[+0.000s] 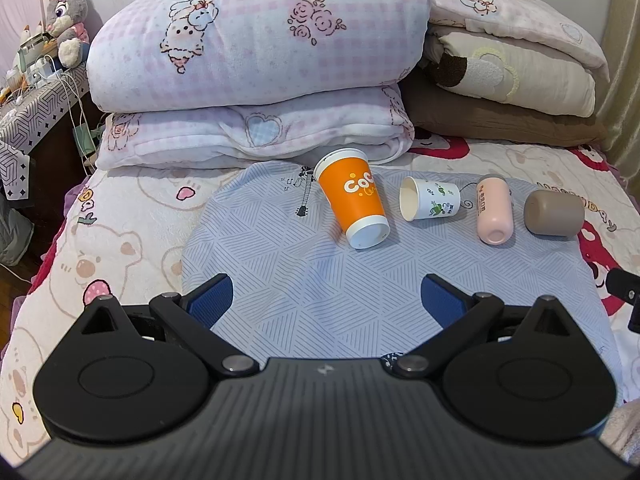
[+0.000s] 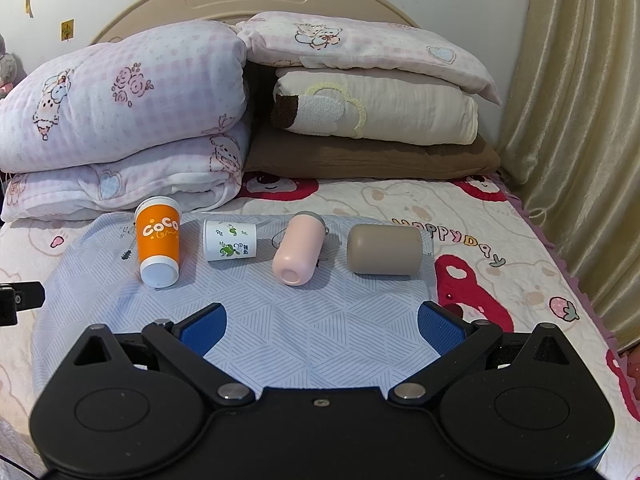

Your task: Flip cup upright

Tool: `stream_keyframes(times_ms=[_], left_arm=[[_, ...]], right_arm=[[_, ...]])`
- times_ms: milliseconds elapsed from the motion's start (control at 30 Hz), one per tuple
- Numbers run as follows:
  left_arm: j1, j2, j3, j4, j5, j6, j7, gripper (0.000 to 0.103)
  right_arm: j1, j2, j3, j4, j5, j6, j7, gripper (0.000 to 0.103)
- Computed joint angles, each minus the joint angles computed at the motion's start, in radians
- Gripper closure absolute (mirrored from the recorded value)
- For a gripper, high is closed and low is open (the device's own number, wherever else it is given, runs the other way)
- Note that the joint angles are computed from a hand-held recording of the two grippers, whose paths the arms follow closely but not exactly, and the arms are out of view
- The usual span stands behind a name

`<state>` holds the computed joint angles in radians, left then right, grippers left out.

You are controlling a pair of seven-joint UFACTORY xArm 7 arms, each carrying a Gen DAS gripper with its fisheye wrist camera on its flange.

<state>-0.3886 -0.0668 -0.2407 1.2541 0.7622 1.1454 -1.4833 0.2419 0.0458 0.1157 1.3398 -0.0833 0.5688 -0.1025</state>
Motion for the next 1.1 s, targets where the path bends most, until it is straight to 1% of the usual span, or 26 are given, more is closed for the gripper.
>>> stream_keyframes(times_ms=[267,367,667,867,1000,1100], left_arm=[[-0.001,0.000,-0.002,-0.002,0.000,-0.001,-0.004,0.001],[-0.002,0.002,-0.002,-0.001,0.000,0.003,-0.005,0.001],[-0.004,0.002,0.000,-0.003,-0.001,0.001,-0.008,0.001],[-0.005,-0.007,-0.003,-0.008,0.010,0.015,0.004,0.001],[0.004,-0.026,0.001,-0.036,-0.003,-0.020,0.011,0.001],[0.018,-0.037,0.010,-0.057,-0.053,-0.052,0.042,0.001]], right_arm=[[0.001,0.002,-0.001,-0.002,-0.006,0.001,0.003,0.000],[-0.001,-0.001,-0.002,-0.008,-0.001,-0.013,0.008,0.000],[-0.001,0.016,-0.004,0.018,-0.014,0.010,0.035,0.000],[0.002,0.023,0.001,0.034,0.005,0.033,0.016,0.000],[0.006,0.031,0.003,0.047,0.025,0.060,0.009,0.000],[0.010,0.034,0.004,0.055,0.024,0.076,0.009,0.000]])
